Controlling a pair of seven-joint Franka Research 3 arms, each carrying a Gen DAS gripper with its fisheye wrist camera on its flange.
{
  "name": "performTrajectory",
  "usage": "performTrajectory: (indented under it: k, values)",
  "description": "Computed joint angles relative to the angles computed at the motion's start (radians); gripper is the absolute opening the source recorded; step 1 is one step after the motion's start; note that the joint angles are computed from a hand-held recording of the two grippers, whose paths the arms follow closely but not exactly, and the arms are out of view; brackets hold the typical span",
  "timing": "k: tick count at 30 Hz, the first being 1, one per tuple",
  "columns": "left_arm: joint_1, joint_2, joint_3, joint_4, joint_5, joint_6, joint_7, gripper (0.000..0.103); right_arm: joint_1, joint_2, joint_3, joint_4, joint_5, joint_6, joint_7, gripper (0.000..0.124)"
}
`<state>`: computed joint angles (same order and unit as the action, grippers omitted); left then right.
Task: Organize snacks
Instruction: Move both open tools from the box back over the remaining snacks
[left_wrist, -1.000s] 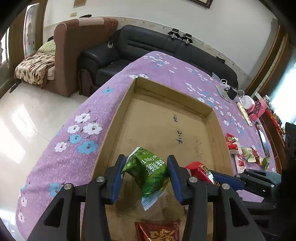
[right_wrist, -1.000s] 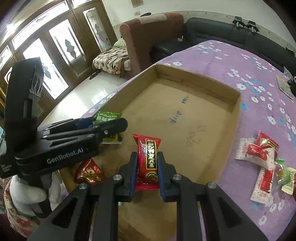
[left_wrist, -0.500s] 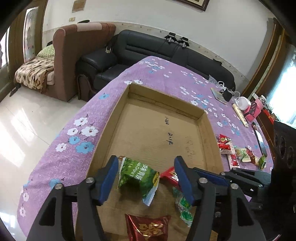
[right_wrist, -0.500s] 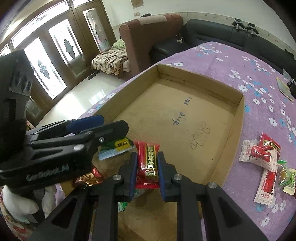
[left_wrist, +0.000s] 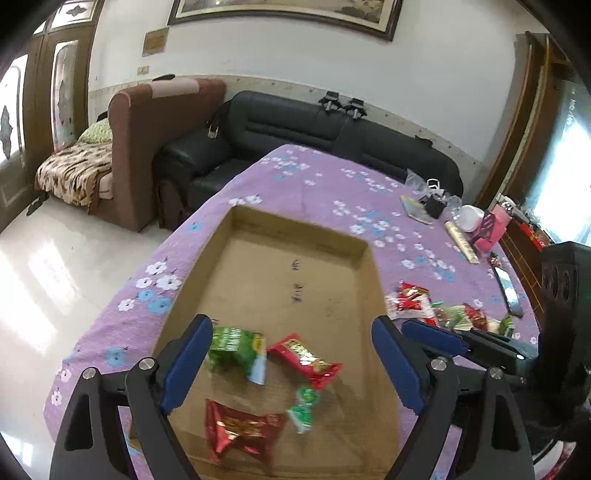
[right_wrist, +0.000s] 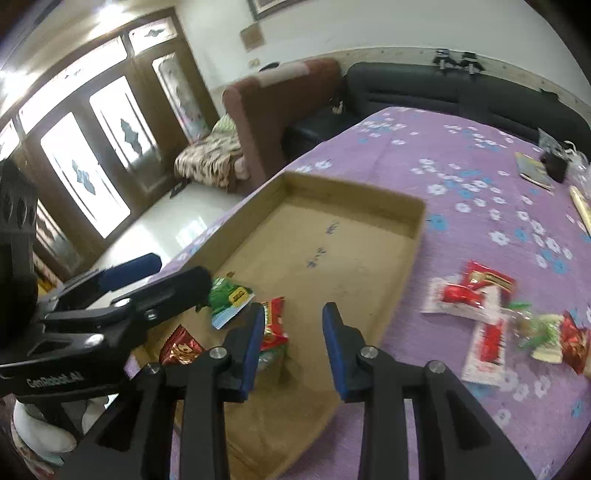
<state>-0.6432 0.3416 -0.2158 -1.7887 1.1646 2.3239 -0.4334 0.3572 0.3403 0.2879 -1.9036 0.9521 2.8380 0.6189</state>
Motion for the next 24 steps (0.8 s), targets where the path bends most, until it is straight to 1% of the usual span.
performTrajectory:
  k: [2, 4, 8, 10, 12, 14, 15, 16, 17, 18, 19, 21, 24]
  values:
    - [-0.009, 0.018, -0.003, 0.032, -0.002, -0.016, 0.022, 0.091, -0.028, -0.021, 0.009, -0.021, 0.058, 0.006, -0.04, 0.036]
    - [-0.018, 0.039, -0.004, 0.067, -0.012, -0.025, 0.062, 0.091, -0.041, -0.035, 0.004, -0.037, 0.097, 0.008, -0.068, 0.037]
    - [-0.045, 0.091, 0.005, 0.144, -0.028, -0.026, 0.127, 0.091, -0.066, -0.06, -0.026, -0.071, 0.165, 0.007, -0.107, 0.038]
    - [-0.063, 0.107, 0.016, 0.168, -0.023, -0.024, 0.132, 0.091, -0.08, -0.067, -0.044, -0.085, 0.196, 0.008, -0.115, 0.038]
    - [-0.09, 0.116, 0.033, 0.187, 0.011, -0.029, 0.112, 0.091, -0.099, -0.07, -0.063, -0.093, 0.231, 0.007, -0.122, 0.038]
    - [-0.136, 0.112, 0.054, 0.198, 0.094, -0.076, 0.06, 0.091, -0.12, -0.078, -0.08, -0.105, 0.271, 0.016, -0.139, 0.038]
    - [-0.158, 0.101, 0.063, 0.192, 0.154, -0.092, 0.015, 0.092, -0.125, -0.081, -0.088, -0.108, 0.283, 0.024, -0.143, 0.038]
    - [-0.172, 0.09, 0.067, 0.182, 0.209, -0.102, -0.032, 0.1, -0.133, -0.084, -0.096, -0.11, 0.294, 0.029, -0.148, 0.038]
    - [-0.179, 0.08, 0.066, 0.172, 0.259, -0.109, -0.079, 0.103, -0.142, -0.087, -0.105, -0.113, 0.306, 0.035, -0.15, 0.038]
    - [-0.176, 0.073, 0.062, 0.164, 0.296, -0.1, -0.11, 0.103, -0.151, -0.088, -0.115, -0.114, 0.316, 0.041, -0.149, 0.038]
    - [-0.158, 0.075, 0.05, 0.169, 0.295, -0.074, -0.103, 0.103, -0.157, -0.085, -0.122, -0.112, 0.322, 0.049, -0.147, 0.039]
    - [-0.122, 0.109, 0.026, 0.214, 0.207, -0.038, -0.017, 0.103, -0.175, -0.075, -0.135, -0.103, 0.338, 0.066, -0.137, 0.039]
    - [-0.107, 0.159, 0.028, 0.265, 0.13, 0.013, 0.042, 0.103, -0.202, -0.056, -0.143, -0.082, 0.346, 0.049, -0.115, 0.039]
